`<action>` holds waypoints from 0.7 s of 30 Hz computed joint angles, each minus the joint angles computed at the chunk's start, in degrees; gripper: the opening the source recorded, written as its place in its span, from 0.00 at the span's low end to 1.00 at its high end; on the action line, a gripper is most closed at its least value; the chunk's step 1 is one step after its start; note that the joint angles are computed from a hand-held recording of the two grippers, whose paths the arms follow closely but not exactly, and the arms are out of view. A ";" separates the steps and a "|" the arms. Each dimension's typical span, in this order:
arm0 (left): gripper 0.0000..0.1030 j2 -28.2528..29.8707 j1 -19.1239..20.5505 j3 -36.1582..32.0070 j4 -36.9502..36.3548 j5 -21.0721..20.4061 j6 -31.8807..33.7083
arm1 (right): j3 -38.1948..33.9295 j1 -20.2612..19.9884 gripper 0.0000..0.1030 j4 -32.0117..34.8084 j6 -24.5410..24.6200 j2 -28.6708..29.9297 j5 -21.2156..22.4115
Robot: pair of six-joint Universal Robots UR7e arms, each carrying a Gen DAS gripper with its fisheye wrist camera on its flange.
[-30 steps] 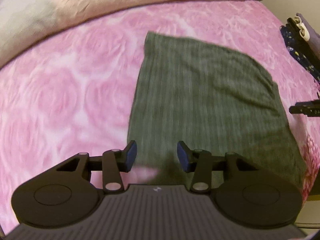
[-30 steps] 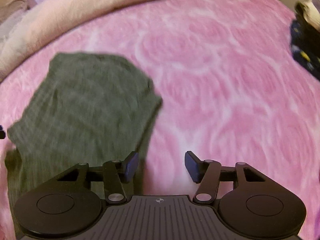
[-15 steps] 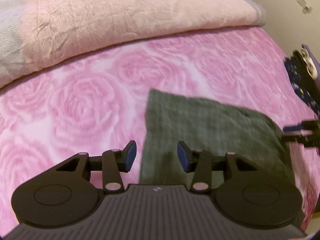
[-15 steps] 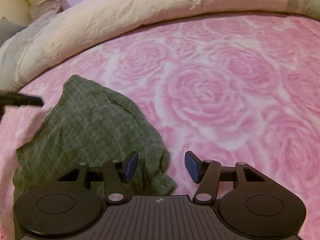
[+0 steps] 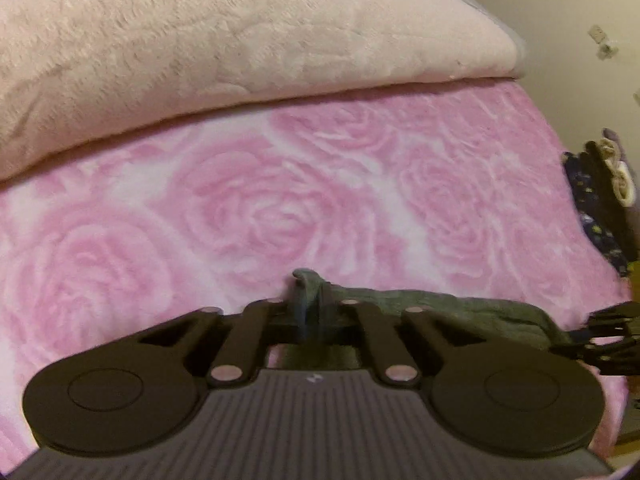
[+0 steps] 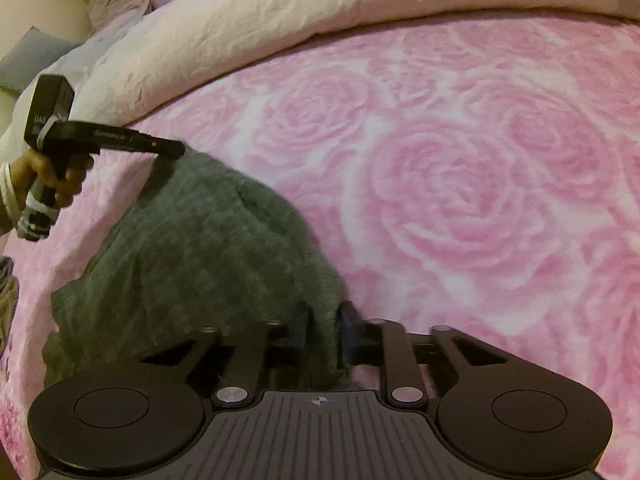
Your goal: Fold clothes
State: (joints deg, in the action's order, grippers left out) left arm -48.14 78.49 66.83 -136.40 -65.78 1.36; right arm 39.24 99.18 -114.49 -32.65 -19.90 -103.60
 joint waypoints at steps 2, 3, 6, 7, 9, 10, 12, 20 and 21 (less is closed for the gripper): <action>0.01 -2.17 -0.26 2.74 -2.51 -1.77 0.54 | 2.25 0.38 0.06 -2.49 -0.96 -1.01 -0.83; 0.01 -3.48 -0.49 4.37 -4.07 -2.61 0.88 | 4.10 0.57 0.05 -4.47 -1.51 -2.04 -0.84; 0.01 -9.54 -1.89 12.12 -10.14 -4.81 0.15 | 11.05 1.26 0.05 -11.04 -3.93 -6.25 0.20; 0.01 -11.89 -2.52 15.03 -12.09 -5.47 -0.34 | 13.90 1.58 0.05 -13.21 -5.03 -8.08 0.72; 0.01 -18.05 -4.41 22.59 -15.41 -6.74 -1.69 | 20.57 2.55 0.04 -18.08 -7.58 -12.29 0.81; 0.01 -21.32 -5.49 26.49 -16.56 -7.20 -2.76 | 23.75 3.07 0.04 -20.33 -8.89 -14.35 0.74; 0.01 -28.09 -7.77 34.32 -17.11 -7.69 -6.21 | 31.09 4.51 0.04 -24.46 -11.92 -19.02 -0.62; 0.06 -52.32 -18.40 58.42 -2.56 -1.78 -30.20 | 56.44 10.10 0.05 -31.77 -21.53 -33.04 -16.31; 0.06 -53.96 -19.67 60.05 0.31 -0.78 -33.32 | 59.29 10.63 0.05 -33.34 -21.87 -33.74 -19.42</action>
State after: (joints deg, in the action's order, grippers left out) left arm -102.11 58.83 126.88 -136.08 -66.56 -31.96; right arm 98.53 109.81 -147.83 -54.53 -53.64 -123.02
